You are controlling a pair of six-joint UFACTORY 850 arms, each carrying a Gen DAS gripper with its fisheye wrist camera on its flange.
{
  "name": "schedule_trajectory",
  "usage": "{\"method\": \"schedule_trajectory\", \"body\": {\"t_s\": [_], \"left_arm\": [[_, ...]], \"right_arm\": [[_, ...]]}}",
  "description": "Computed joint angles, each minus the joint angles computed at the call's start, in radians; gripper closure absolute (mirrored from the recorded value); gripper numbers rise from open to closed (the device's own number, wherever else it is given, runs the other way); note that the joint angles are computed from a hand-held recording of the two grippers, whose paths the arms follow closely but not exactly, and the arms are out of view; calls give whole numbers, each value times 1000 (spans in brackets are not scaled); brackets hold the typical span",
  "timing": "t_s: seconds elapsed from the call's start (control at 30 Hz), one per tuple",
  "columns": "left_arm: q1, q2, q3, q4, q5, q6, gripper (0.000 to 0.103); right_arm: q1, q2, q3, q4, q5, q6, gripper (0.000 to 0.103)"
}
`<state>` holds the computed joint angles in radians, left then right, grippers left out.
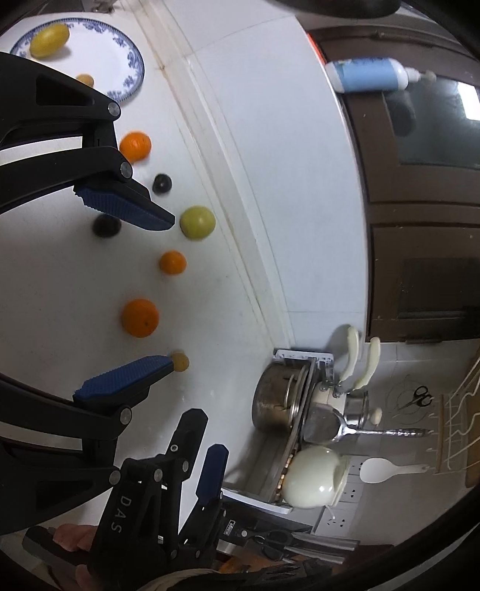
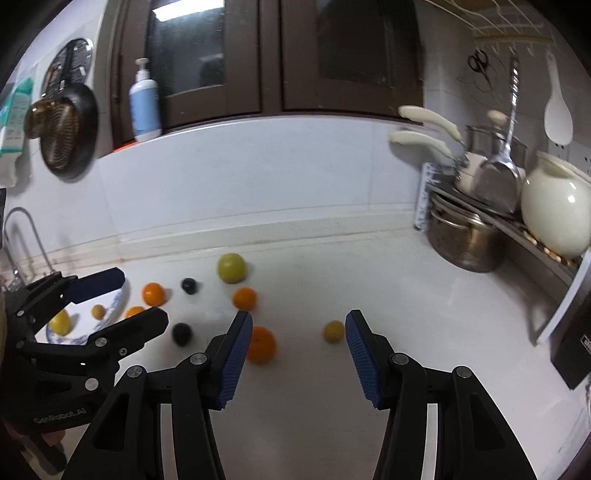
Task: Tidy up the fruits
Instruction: 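Move both open tools back toward the remaining fruits, then grasp a large orange with the left tool while the right tool grasps another small brown fruit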
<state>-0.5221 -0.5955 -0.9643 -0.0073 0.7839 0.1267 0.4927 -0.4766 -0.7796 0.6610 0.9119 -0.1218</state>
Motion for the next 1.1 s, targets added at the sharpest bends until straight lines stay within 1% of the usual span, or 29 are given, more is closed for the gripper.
{"method": "schedule_trajectory", "body": {"t_s": [0.13, 0.27, 0.43, 0.5, 0.6, 0.73, 0.83, 0.9, 1.1], "left_arm": [[-14, -46, -54, -24, -29, 30, 34], [-13, -84, -103, -16, -78, 17, 34], [-16, -134, -158, -22, -124, 41, 34], [-18, -153, -181, -24, -145, 54, 34], [-19, -178, -214, -17, -177, 62, 34], [-17, -218, -271, -6, -247, 57, 35], [-13, -237, -303, 10, -284, 44, 38], [-13, -248, -321, 13, -298, 41, 38], [-5, -271, -363, 94, -344, -40, 44]], "right_arm": [[-31, -19, -8, -12, -9, 17, 50], [-63, -43, -27, -55, -42, 54, 50], [-96, -89, -77, -90, -101, 34, 50], [-107, -109, -103, -91, -132, 6, 50], [-130, -135, -139, -138, -188, 8, 50], [-155, -168, -184, -188, -248, 9, 50], [-168, -191, -216, -214, -289, 18, 52], [-174, -204, -234, -220, -306, 13, 56], [-191, -231, -272, -273, -350, 45, 63]]}}
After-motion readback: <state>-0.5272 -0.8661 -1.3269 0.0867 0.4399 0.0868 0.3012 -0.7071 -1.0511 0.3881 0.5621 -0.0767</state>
